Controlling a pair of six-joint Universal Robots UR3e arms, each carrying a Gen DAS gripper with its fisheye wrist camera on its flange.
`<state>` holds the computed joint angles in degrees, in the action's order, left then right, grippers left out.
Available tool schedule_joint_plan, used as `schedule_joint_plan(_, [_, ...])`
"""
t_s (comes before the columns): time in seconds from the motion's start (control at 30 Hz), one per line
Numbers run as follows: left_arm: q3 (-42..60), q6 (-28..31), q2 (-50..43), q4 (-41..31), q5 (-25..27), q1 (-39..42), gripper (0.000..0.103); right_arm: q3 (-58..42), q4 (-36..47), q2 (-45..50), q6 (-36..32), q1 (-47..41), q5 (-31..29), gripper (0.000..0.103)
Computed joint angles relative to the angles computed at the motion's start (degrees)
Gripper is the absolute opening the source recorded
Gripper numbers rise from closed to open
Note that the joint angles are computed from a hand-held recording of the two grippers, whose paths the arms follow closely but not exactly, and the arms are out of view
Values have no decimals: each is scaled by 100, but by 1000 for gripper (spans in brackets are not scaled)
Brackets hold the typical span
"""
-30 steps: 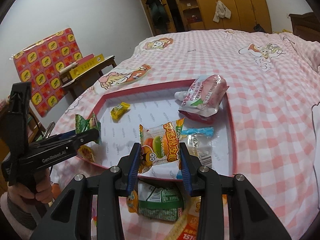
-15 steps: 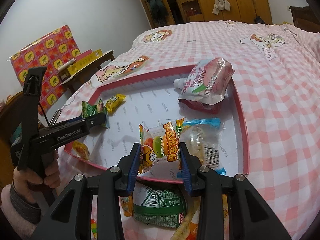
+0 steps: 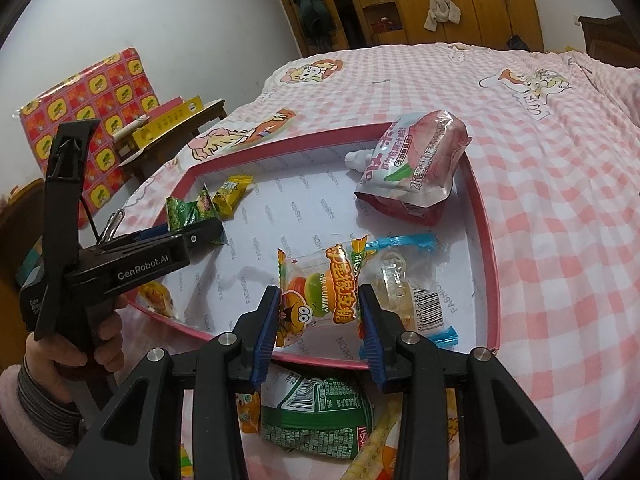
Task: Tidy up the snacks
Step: 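Carry both snacks over the tray and open both tools, then move both tools back to the snack pile beside the tray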
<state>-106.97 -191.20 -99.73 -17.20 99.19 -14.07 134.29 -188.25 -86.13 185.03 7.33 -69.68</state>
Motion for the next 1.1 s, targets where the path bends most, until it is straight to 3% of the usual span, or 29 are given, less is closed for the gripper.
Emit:
schedule_joint_plan(0.27, [-85,-89,199,50,5,-40,65,127,-231,-4,-58,36,53,55])
schedule_joint_plan(0.5, [-299,-152,659,-68,-47,-101,66,413,-528,-188,28,-165,358,62])
schedule_joint_plan(1.1, [-865,-519,1693,-667,90,-584,66,929,-89,-1288,-65,-339,452,62])
